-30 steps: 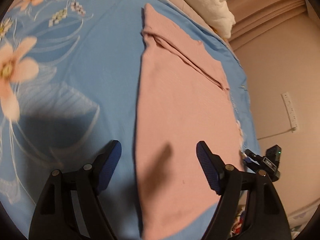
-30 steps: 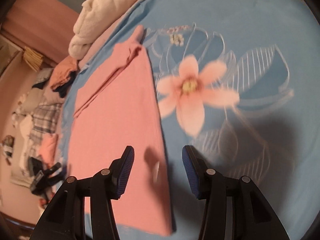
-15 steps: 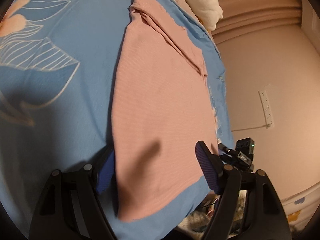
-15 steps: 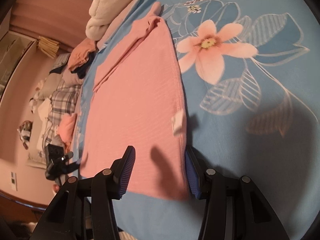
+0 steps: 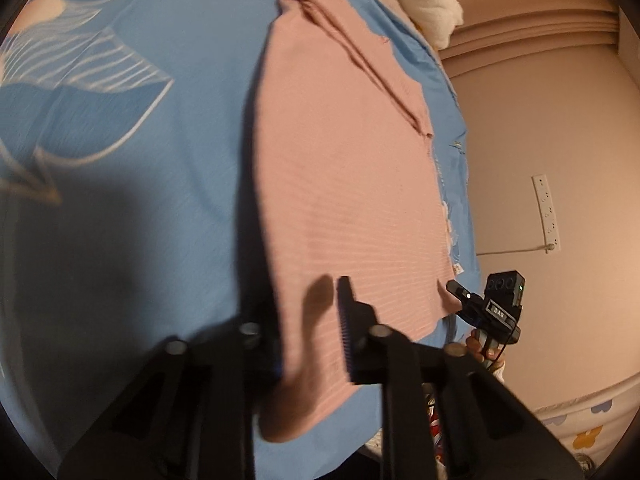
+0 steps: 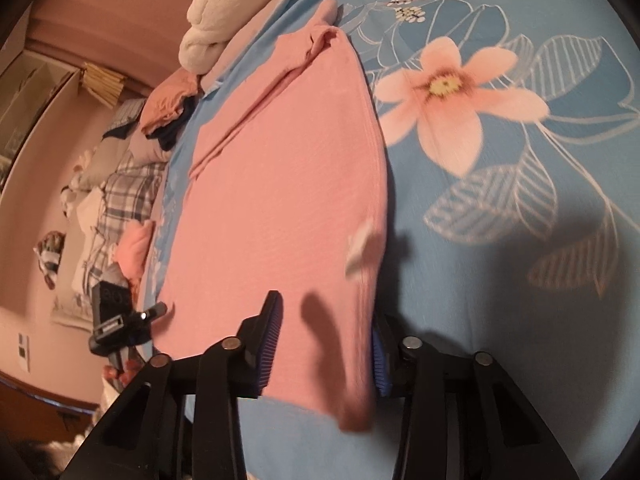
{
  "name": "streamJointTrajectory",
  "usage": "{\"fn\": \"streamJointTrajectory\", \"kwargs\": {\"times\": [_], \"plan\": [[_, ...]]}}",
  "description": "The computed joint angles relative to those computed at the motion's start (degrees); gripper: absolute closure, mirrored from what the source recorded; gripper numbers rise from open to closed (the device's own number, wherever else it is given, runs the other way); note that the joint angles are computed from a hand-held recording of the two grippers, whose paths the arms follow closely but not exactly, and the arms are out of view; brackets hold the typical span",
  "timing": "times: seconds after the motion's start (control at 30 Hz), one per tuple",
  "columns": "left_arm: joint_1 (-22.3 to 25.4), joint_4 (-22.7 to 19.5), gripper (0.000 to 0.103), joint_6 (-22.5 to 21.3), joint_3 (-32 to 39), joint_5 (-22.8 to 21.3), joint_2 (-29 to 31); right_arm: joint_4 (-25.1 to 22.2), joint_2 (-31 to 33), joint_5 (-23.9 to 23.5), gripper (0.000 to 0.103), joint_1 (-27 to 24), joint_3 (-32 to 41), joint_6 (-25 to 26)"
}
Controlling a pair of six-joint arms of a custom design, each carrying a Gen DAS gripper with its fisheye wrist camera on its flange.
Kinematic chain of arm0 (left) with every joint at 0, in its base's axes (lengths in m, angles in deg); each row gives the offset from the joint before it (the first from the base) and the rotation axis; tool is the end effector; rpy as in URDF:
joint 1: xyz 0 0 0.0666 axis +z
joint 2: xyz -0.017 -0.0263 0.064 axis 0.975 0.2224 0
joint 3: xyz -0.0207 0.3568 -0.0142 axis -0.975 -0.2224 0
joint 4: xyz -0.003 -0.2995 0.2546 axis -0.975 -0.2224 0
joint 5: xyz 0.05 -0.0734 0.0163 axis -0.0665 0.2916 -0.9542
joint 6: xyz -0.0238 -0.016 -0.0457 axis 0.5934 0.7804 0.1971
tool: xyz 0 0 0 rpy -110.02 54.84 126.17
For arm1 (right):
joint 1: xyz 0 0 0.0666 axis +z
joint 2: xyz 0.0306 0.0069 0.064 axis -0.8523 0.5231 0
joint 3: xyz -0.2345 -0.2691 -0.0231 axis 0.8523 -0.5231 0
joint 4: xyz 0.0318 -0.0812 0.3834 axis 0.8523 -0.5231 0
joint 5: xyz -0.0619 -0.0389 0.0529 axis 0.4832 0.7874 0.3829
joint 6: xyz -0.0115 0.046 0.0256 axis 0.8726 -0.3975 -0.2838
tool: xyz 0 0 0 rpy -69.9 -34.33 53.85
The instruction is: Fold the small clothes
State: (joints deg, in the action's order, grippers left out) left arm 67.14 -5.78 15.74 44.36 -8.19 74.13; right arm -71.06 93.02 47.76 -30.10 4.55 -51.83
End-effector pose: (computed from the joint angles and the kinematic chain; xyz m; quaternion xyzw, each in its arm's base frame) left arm 0.3424 -0.0843 0.4613 -0.0924 0.8914 -0.4190 0.1459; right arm 0.4083 0.2365 0.4682 0.0101 0.9128 0.3624 0.1881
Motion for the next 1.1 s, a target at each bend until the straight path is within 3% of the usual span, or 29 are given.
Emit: {"fn": "streamJointTrajectory", "kwargs": {"times": [0.13,0.2,0.3,0.5,0.7,0.83,1.1], "plan": [[0.09,-1.67,0.098,-0.64,0.89,-0.36,0.53,-1.19,-0.32,-0.13,0.074,0.16,-0.28,1.00],[0.01,-2.31,0.100,-0.54,1.98,-0.82,1.14,-3.09,0.52,0.20,0.088,0.33,1.22,1.61],[0.78,1.00,0.101,1.57,1.58,1.87,0.59,-4.02,1.07,-0.63,0.092,0.95,2.93,3.13],[3.22,13.23,0.101,8.94,0.88,8.31,-0.38,11.61,-2.15,-5.53,0.092,0.24,-0.47,-1.09],[3.82,17.62,0.101,11.74,4.21,8.26,1.46,24.27,-1.47,-6.91,0.092,-0.12,-0.36,-5.44],[4.64,20.03,0.101,12.80,7.70,7.85,3.80,27.69,0.86,-6.02,0.092,0.05,2.95,-5.91],[6.06,22.33,0.101,13.93,16.98,5.99,12.27,26.19,8.08,-3.68,0.092,-1.77,13.77,-3.37]]}}
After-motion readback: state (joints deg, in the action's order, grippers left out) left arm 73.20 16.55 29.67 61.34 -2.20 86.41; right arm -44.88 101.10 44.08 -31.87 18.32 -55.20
